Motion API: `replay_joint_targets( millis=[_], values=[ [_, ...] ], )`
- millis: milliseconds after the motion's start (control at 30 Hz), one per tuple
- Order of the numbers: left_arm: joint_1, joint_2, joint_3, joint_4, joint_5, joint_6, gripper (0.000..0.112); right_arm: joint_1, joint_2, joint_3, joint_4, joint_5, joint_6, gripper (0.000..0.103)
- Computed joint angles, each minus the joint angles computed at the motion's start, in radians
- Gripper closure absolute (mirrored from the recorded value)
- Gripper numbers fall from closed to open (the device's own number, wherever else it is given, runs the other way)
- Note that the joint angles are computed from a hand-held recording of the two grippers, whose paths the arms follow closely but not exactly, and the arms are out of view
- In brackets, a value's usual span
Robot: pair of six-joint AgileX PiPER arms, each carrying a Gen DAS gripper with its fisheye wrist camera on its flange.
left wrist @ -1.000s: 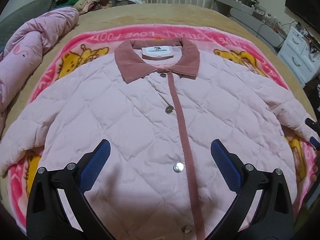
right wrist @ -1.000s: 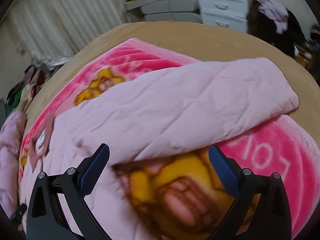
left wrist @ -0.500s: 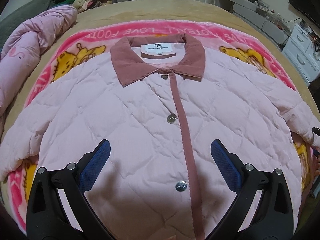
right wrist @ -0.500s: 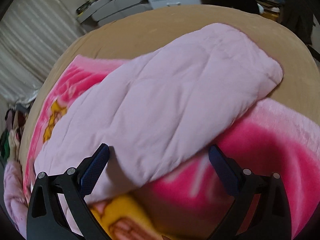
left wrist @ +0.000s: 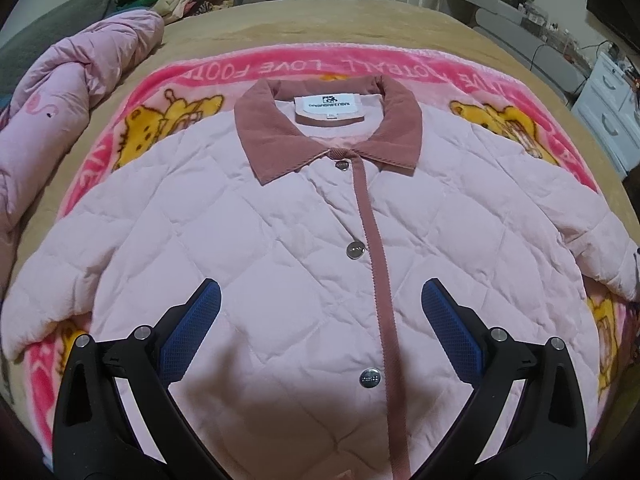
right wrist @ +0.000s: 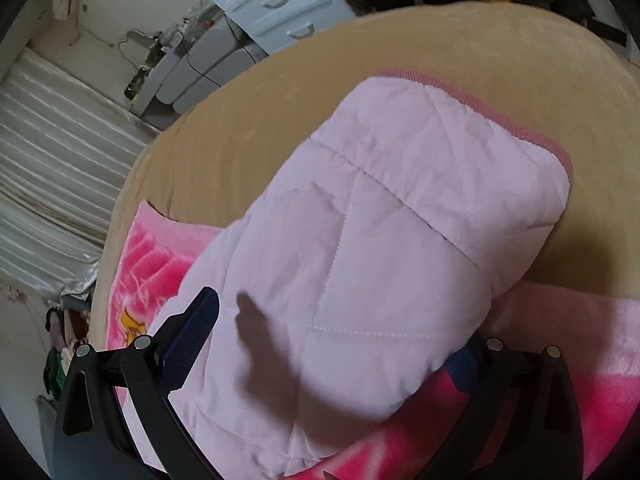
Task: Fold large clothes
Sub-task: 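Grasp the sleeve cuff with the right tool and lift it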
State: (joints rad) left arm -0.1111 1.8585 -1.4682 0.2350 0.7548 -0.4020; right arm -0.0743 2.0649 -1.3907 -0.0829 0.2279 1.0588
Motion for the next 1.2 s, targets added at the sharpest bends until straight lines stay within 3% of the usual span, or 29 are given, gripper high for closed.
replay_joint_targets(
  millis=[33, 67, 133, 233, 500, 600, 767, 967, 1200],
  values=[
    [0.002, 0.004, -0.021, -0.003, 0.018, 0.009, 0.018, 0.005, -0.002, 0.0, -0.062, -0.01, 0.042, 0.021],
    [0.002, 0.007, -0.036, 0.0, 0.029, 0.01, 0.018, 0.007, -0.006, 0.001, -0.11, -0.018, 0.072, 0.027],
    [0.002, 0.007, -0.078, 0.022, 0.055, 0.005, 0.018, 0.01, -0.024, 0.019, -0.189, -0.051, 0.118, 0.051],
    [0.004, 0.001, -0.118, 0.034, 0.077, 0.012, 0.018, 0.02, -0.069, 0.038, -0.336, -0.074, 0.201, 0.07],
    [0.038, -0.033, -0.134, -0.025, 0.084, 0.058, 0.018, 0.109, -0.166, -0.039, -0.588, -0.053, 0.243, 0.08],
    [0.054, -0.051, -0.122, -0.035, 0.08, 0.072, 0.018, 0.154, -0.22, -0.039, -0.615, -0.067, 0.202, 0.081],
    [0.091, -0.095, -0.097, -0.054, 0.077, 0.103, 0.018, 0.239, -0.24, -0.122, -0.441, -0.065, -0.045, 0.083],
    [0.168, -0.146, -0.072, -0.111, 0.062, 0.148, 0.018, 0.333, -0.204, -0.286, -0.229, 0.002, -0.321, 0.084],
    [0.303, -0.201, -0.012, -0.322, 0.018, 0.298, 0.018, 0.423, -0.127, -0.476, -0.126, 0.087, -0.482, 0.084]
  ],
)
